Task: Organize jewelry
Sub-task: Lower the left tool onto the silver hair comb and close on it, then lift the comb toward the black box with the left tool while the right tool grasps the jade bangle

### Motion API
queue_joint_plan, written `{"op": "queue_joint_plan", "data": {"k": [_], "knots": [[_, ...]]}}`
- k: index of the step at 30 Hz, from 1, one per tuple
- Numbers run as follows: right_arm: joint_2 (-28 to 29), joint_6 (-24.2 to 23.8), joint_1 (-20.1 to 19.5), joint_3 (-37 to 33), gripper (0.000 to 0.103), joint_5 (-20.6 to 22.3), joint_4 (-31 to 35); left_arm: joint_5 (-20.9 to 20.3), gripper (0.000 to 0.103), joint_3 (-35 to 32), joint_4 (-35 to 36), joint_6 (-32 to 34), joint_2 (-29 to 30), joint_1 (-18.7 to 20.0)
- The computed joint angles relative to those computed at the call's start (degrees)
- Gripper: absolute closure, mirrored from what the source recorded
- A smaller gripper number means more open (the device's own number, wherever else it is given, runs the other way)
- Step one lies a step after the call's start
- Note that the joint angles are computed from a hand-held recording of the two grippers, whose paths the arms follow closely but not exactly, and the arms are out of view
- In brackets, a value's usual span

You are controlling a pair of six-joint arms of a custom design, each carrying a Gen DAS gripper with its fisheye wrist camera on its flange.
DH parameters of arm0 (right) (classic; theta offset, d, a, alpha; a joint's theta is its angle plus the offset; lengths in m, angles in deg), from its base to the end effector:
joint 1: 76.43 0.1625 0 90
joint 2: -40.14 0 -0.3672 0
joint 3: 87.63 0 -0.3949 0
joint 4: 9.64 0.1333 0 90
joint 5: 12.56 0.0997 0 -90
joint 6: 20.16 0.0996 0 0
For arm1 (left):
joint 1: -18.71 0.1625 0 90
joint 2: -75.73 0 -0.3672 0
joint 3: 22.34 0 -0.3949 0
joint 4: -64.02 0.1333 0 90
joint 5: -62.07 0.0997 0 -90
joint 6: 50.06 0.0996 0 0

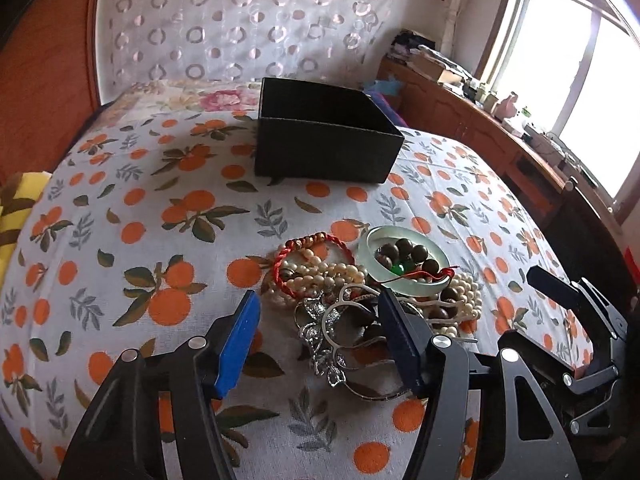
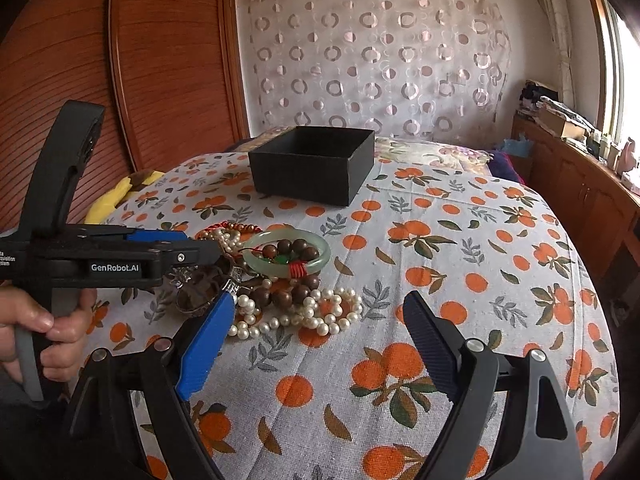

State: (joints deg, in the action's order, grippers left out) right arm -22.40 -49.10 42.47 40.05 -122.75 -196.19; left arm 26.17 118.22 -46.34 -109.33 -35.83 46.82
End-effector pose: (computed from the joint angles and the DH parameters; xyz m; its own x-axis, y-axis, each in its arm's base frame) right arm 0.3133 -0.3629 0.1022 -0.5956 -0.6207 0.5100 -0.8006 0.5106 -0.3135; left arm -0.1640 -0.3302 0.2398 -0.8359 -0.1068 -0.5384 0.3004 0.7319 -0.6116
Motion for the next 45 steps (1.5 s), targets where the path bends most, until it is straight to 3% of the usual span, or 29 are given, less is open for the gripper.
{"op": "queue_joint_plan", "data": {"k": [3,8,13,21,31,36,45], "knots": [[0.07,0.16,-0.03,-0.10,0.015,-0.11,0.08,-0.40,0.047,0.53,-0.40,0.15,-0.92,-0.10],[0.10,0.10,0.00,-0.01,0.015,-0.07,-0.12,-4.22,0.066,2.98,-6.29,1.98,-4.71,0.19],[0.06,0.40,-0.10,-0.02,0.015,-0.11,0.58,-3.99,0.089,4.21,-4.49,-1.12,-8.47,-1.02],[0.36,-0.10,-0.32,0.22,0.015,-0.15,-0.08,-1.19,0.093,4.83,2.90,-5.89,-15.03,-6.07],[0.43,-0.01,-0.15,0.13,0.015,-0.26,0.00,5.12,0.096,-1.63,25.32,-15.51,-11.33,-12.49],[0.43,-0.51,-0.13,-0.23,0.015,-0.36,0.90,6.84,0.096,-3.26,31.68,-18.98,-12.23,-13.44],[0.01,-0.41,-0.42,-4.91,0.015,2.11,8.99,9.10,0.096,-5.43,39.87,-24.05,-10.94,-15.01]]}}
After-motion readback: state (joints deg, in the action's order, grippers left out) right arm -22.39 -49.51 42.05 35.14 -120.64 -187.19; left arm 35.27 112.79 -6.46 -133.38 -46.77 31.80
